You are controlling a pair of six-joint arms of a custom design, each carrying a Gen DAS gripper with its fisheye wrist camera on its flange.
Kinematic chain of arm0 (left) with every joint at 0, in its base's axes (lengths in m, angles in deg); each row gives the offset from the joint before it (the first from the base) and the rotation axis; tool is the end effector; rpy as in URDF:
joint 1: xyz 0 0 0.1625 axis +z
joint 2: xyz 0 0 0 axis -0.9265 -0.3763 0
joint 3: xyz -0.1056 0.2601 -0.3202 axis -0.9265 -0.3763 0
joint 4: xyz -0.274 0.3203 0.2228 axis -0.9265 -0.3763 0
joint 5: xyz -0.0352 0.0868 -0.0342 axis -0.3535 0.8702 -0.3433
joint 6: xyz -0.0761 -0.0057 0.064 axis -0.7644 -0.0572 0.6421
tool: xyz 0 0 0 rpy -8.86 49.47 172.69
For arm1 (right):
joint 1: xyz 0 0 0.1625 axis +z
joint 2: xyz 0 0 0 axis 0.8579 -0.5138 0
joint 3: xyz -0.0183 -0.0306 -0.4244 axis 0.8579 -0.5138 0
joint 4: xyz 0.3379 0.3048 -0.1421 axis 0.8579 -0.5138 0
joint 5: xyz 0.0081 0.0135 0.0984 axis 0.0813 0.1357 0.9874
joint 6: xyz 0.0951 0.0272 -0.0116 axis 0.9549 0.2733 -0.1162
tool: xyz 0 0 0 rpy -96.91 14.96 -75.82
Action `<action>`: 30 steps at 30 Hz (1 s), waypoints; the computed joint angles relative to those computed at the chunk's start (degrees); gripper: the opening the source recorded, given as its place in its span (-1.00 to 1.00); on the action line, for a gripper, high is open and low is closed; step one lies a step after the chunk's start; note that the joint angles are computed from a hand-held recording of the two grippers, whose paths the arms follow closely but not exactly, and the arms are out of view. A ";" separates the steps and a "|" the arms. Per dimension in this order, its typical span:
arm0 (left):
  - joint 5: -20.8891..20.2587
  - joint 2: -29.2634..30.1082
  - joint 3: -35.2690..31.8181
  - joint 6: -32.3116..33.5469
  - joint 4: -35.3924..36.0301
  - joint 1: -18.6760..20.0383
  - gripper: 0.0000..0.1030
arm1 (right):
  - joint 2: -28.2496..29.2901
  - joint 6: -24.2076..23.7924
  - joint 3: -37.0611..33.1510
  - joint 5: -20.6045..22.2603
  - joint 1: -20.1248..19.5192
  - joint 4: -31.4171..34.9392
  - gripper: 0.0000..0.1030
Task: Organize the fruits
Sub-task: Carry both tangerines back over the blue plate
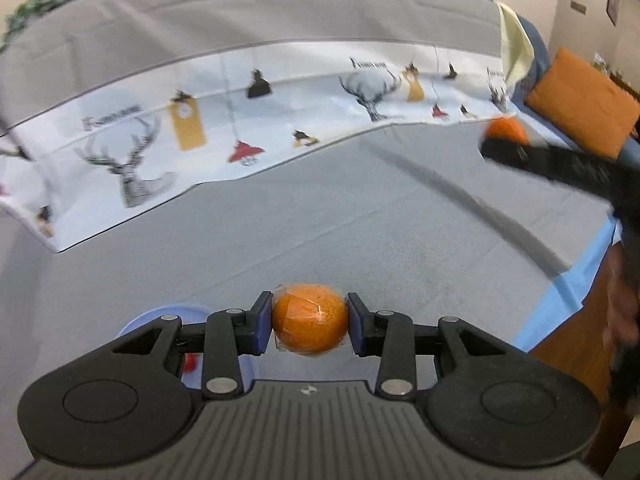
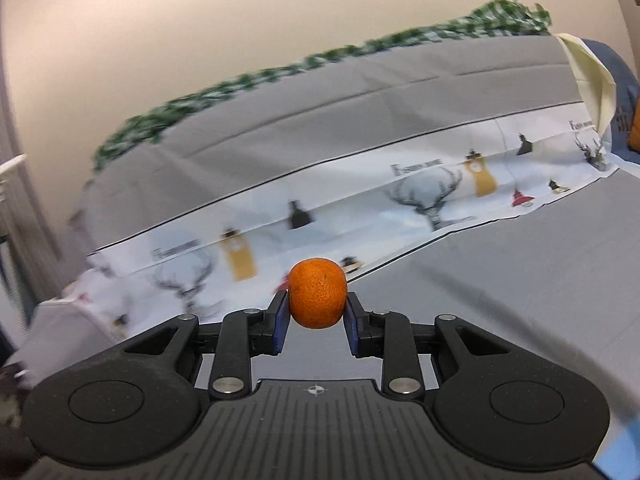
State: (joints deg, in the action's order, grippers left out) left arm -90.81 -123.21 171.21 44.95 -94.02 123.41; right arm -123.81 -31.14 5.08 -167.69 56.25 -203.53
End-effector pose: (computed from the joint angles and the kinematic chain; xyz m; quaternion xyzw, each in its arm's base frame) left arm -0.2137 -0.6650 0.4021 0.2754 0.8698 -0.2769 0.3014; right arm 0.4128 -0.6783 0.1613 0.1233 -0.8315 0.5182 0.1575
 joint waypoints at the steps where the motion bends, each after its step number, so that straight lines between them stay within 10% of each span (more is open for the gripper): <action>1: 0.29 -1.92 1.16 -1.04 0.79 -0.59 -0.18 | -0.76 0.92 1.42 -0.28 1.05 0.11 -0.41; 16: 7.60 -26.99 15.29 -12.74 11.63 -7.25 -0.18 | -2.28 5.47 12.85 -1.35 14.98 1.89 -0.41; 30: 9.38 -31.74 17.48 -16.68 14.06 -10.19 -0.18 | -1.90 2.41 13.23 -2.01 17.39 0.11 -0.41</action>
